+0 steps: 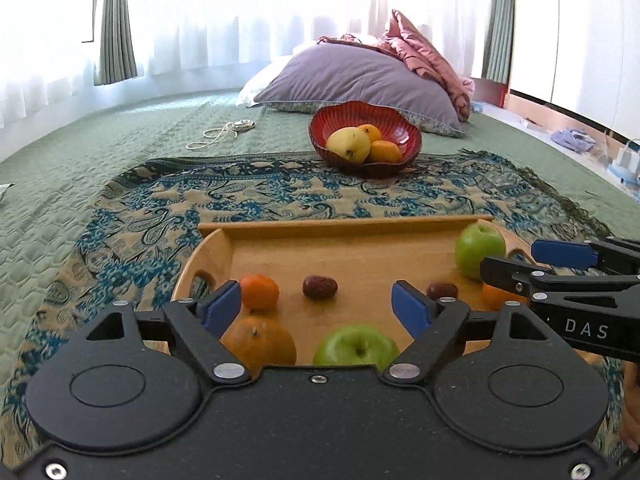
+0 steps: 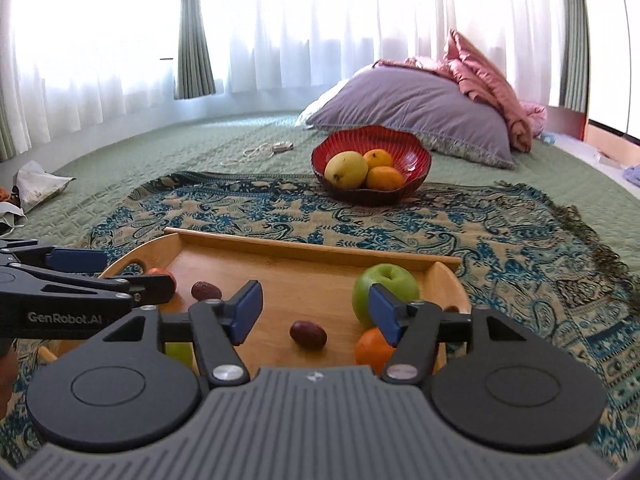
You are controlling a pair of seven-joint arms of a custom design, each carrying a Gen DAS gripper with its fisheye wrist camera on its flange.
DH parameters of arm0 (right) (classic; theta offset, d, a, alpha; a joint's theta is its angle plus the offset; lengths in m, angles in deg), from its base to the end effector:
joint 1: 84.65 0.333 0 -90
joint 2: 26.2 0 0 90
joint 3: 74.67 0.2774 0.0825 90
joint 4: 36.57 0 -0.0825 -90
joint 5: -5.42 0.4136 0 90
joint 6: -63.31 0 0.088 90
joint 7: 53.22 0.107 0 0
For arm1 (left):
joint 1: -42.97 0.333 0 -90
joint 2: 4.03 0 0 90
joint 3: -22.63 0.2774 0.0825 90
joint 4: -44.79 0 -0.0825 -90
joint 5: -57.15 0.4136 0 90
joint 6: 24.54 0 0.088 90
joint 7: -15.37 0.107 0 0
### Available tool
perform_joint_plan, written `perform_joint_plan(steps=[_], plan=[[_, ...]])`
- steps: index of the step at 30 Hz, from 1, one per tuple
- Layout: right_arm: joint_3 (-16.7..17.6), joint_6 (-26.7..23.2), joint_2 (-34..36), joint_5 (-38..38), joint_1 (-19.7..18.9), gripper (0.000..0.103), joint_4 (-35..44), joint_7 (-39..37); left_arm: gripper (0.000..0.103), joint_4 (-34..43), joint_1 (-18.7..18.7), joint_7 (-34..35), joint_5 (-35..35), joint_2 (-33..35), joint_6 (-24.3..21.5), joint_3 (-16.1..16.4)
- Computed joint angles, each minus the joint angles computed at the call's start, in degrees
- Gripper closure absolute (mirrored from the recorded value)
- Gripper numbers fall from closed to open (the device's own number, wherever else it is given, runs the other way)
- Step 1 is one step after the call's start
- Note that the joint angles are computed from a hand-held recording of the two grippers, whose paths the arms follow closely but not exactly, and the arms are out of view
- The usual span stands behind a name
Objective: Organize fruits
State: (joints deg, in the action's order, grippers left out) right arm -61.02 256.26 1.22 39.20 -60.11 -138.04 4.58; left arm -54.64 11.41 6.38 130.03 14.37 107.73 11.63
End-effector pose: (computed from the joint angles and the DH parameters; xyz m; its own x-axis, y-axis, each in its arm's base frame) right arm 0.5979 0.3648 0.3649 0.4978 -0.8649 -0.0647 -0.4346 -0.1842 -0.8816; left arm 0.5263 -0.4442 0.3834 0.2053 -0.9787 0.0038 -0.5333 -0.1151 -0.8380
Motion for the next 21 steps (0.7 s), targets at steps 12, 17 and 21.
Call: perform_joint_plan(steps=[12,17,21], plan=[[4.2,13.2,-6.1,-7.3,-3.3,0.022,-16.1,8.6,0.017,-8.1,-2.7,-8.7,1.3,-4.3,-6.4,-3.4],[2.7,17.3,-7.8,-8.3,-1.4,0.02,-20.9,12.0,0.015,-9.6,-3.6,-11.6,0.8,-4.4,-9.1,-4.5],[1.8,19.3,-8.7,-8.6,-0.1,0.018,-23.7,13.5,0.013,-9.9,-4.1,-12.3,0.5,-3.8,-10.2,-4.9]])
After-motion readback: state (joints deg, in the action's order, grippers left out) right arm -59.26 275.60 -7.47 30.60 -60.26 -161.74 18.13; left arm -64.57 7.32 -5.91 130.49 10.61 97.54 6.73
